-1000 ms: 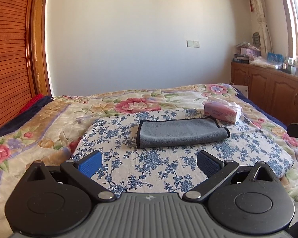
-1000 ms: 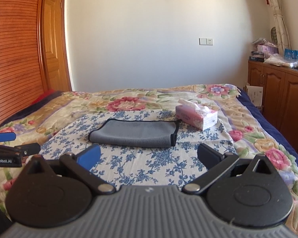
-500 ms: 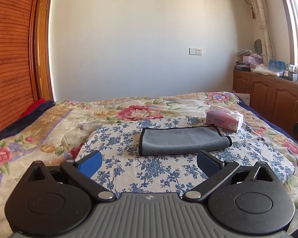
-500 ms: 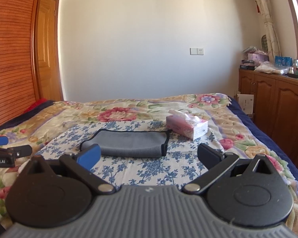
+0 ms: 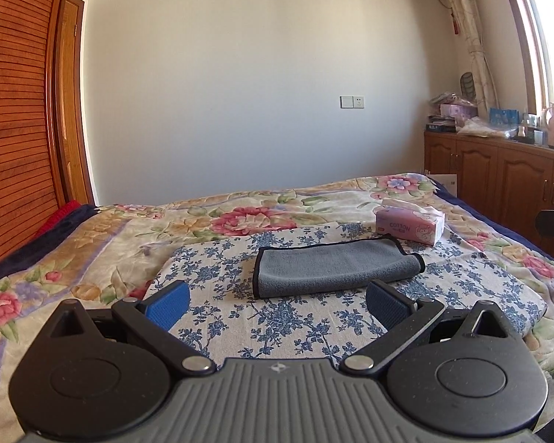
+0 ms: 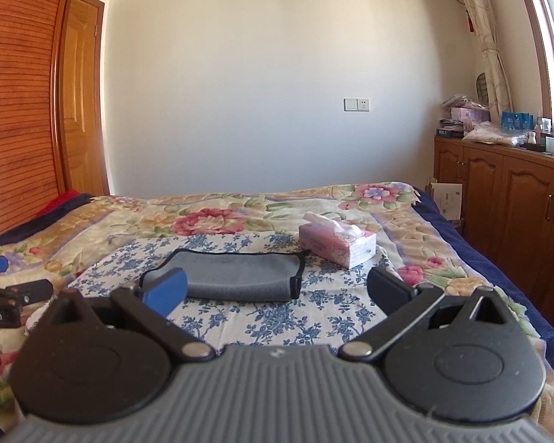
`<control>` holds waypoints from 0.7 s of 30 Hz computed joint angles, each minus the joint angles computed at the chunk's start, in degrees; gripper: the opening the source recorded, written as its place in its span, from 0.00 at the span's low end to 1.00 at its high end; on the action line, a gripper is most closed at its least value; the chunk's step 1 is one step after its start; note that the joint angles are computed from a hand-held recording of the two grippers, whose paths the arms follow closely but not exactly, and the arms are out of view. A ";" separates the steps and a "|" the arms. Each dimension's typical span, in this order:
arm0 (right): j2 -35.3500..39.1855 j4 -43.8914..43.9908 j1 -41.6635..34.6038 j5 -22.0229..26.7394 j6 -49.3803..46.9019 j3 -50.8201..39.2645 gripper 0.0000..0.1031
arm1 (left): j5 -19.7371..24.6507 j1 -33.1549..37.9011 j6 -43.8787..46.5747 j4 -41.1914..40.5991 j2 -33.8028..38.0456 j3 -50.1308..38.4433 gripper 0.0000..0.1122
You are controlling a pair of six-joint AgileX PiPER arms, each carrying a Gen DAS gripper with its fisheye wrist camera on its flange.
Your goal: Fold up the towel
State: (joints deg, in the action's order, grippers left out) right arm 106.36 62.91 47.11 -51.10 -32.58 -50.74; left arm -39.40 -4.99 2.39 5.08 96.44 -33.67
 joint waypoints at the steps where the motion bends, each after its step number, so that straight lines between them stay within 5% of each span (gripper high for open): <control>1: 0.00 0.00 0.00 0.00 0.00 0.00 1.00 | 0.06 0.03 -0.07 0.07 -0.01 -0.01 0.92; 21: -0.06 -0.13 0.01 -0.15 0.17 0.14 1.00 | 0.67 0.70 -0.93 0.34 -0.17 -0.16 0.92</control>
